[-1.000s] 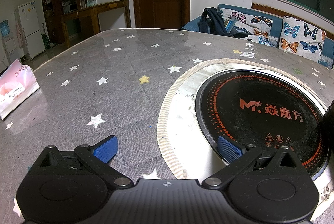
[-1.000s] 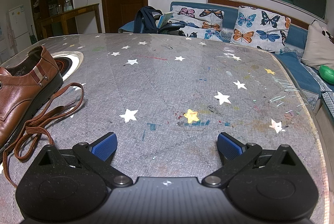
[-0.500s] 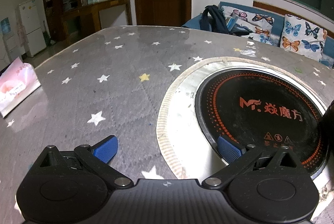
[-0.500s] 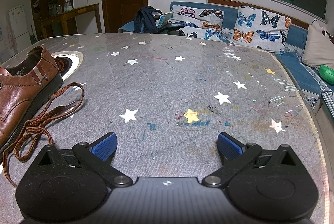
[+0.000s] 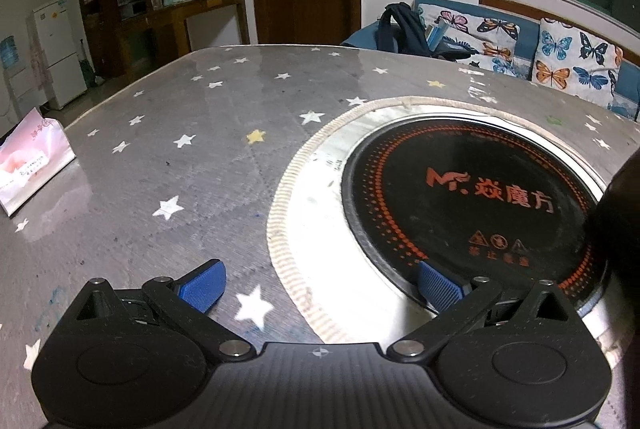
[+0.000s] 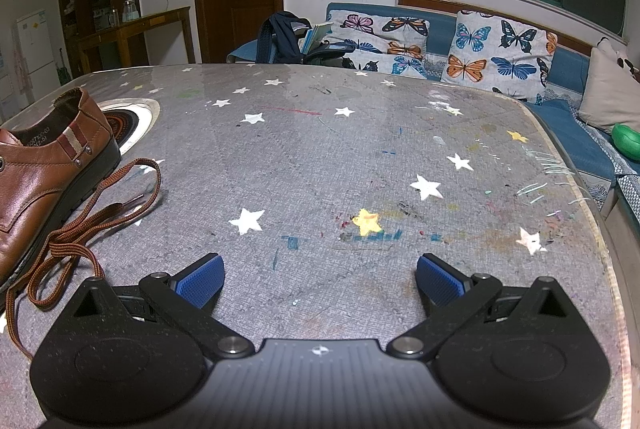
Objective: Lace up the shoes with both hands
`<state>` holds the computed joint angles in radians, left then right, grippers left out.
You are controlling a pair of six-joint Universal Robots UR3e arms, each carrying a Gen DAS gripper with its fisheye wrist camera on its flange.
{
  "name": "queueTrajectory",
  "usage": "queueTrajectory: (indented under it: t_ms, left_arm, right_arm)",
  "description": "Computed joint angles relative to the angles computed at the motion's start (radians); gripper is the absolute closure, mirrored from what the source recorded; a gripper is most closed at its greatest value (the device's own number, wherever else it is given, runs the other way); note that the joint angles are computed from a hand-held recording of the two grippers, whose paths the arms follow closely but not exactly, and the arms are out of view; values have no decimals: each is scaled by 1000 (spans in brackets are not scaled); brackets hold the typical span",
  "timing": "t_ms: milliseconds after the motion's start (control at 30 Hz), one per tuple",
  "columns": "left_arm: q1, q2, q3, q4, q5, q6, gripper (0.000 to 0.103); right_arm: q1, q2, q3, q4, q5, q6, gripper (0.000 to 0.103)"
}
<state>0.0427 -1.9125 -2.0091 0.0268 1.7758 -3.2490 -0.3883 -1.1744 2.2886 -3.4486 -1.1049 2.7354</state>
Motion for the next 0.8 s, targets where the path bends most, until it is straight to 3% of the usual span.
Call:
queueTrajectory:
  t_ms: [800]
  left_arm:
    - [-24,-44,-11,88,27,-17,0]
  right_arm:
    - [1,0,0,-1,0,1,0]
